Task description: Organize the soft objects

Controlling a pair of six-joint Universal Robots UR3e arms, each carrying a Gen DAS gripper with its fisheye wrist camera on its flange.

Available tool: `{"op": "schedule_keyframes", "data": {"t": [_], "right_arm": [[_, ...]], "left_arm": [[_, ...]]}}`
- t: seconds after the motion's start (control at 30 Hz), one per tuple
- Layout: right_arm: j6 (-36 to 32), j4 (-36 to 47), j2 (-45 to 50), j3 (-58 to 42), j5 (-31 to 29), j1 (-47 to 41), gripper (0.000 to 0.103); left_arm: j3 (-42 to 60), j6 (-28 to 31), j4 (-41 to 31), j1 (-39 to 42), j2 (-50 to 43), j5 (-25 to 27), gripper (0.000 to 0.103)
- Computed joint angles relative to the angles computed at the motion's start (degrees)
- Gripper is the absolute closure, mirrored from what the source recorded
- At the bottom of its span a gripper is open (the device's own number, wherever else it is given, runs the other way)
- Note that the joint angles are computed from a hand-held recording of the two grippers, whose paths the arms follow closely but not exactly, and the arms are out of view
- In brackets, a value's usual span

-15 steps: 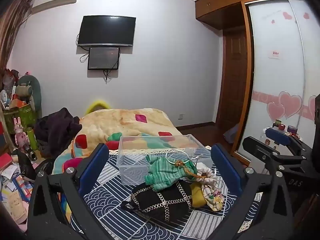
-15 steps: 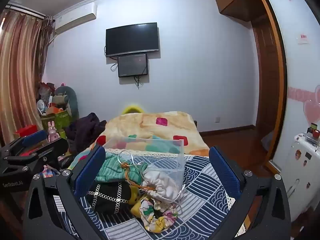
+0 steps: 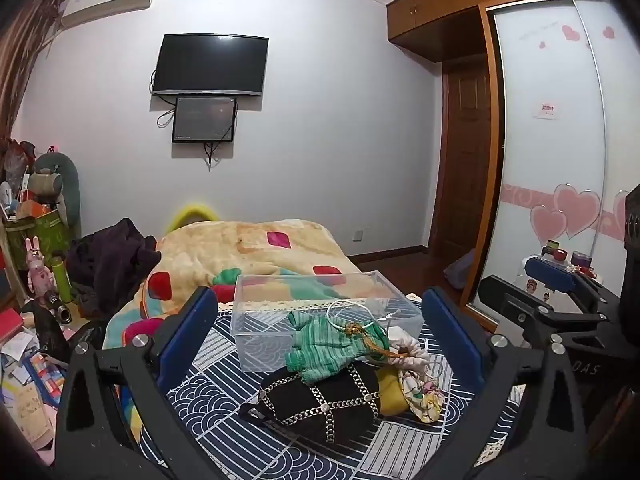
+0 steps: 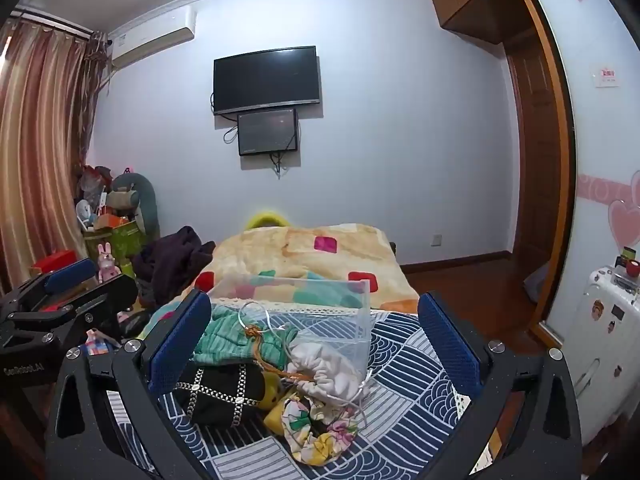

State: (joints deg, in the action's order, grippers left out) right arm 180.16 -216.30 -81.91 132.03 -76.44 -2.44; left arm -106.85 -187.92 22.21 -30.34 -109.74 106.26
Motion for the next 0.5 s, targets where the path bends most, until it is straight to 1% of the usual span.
{"op": "schedule_keyframes", "data": {"t": [0.1, 0.5], "right_arm": [[-0.04, -1.05, 0.00, 0.91, -0.18, 0.19, 0.000], [0.07, -0.97, -0.18, 0.86, -0.45, 0.47, 0.000]], "left_arm": [[0.04, 0.03, 0.30, 0.00, -0.19, 0.19, 0.000], [0.26, -0.08, -0.01, -0.29, 0.03, 0.40, 0.000]]}}
